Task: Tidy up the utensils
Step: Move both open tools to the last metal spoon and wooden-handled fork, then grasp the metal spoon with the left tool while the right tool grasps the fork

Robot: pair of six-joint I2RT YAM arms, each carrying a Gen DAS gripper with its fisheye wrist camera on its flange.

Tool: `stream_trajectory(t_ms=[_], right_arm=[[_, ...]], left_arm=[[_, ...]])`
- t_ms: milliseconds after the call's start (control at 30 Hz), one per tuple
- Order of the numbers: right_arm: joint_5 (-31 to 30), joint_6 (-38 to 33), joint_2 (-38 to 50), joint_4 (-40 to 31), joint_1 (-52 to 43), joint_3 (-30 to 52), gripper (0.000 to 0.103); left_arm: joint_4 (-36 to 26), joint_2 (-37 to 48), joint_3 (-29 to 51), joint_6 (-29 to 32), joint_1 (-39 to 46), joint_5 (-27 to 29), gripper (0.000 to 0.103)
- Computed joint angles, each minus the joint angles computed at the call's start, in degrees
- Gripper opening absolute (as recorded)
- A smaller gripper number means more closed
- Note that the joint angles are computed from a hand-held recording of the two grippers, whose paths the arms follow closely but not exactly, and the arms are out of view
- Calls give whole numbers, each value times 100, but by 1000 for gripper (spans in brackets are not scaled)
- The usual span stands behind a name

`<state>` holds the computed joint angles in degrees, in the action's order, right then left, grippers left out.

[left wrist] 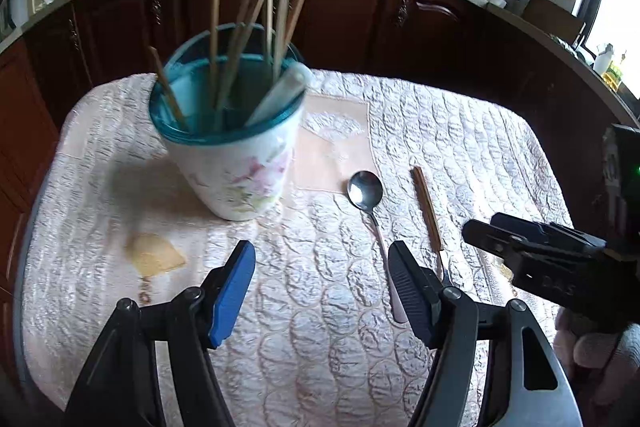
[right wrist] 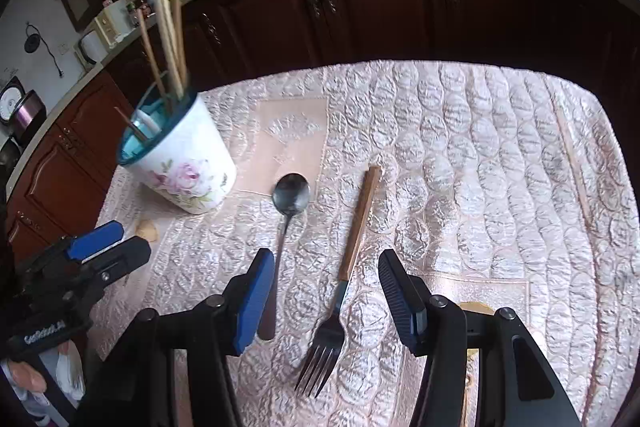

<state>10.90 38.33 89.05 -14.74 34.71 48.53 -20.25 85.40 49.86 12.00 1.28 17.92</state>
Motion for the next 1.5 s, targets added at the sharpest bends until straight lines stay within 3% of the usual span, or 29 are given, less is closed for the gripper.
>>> stream_trajectory(t_ms=[200, 300, 467, 533, 600, 700, 800, 1200, 1333, 1367, 1500], right_arm=[[-559, -534, 679, 520, -362, 315, 57], [-898, -939, 1275, 659, -582, 810, 50], [-1249, -1528, 2319, 551, -877, 1825, 49], [-1523, -1727, 2677, 525, -967, 2139, 44], [-1849, -1886, 2977, 478, -1021, 2387, 27], [-2111, -2027, 3073, 591, -1021, 2378, 13], [-2502, -1950, 3015, 646, -994, 2258, 7], [-3549, -753, 2519, 2075, -148, 739, 6], [-2677, -881, 2085, 1989, 228, 426, 15], [-2596, -919, 1879, 2003, 251, 281, 26], [-2212, -900, 1193, 1932, 70, -205, 28]], left_arm=[[212, 348, 15, -35, -225, -203, 70], [199, 563, 91, -24, -142, -184, 70], [130, 757, 170, 93, 122, -104, 70], [67, 841, 235, 170, 251, -53, 70], [0, 900, 303, 208, 358, -16, 70], [-67, 1016, 379, 299, 560, 72, 70], [-135, 1113, 458, 317, 604, 55, 70], [-423, 1225, 513, 815, 961, 472, 70], [-464, 1224, 401, 1004, 909, 583, 70], [-501, 1218, 383, 1045, 912, 616, 70], [-551, 1210, 331, 1196, 865, 781, 69]])
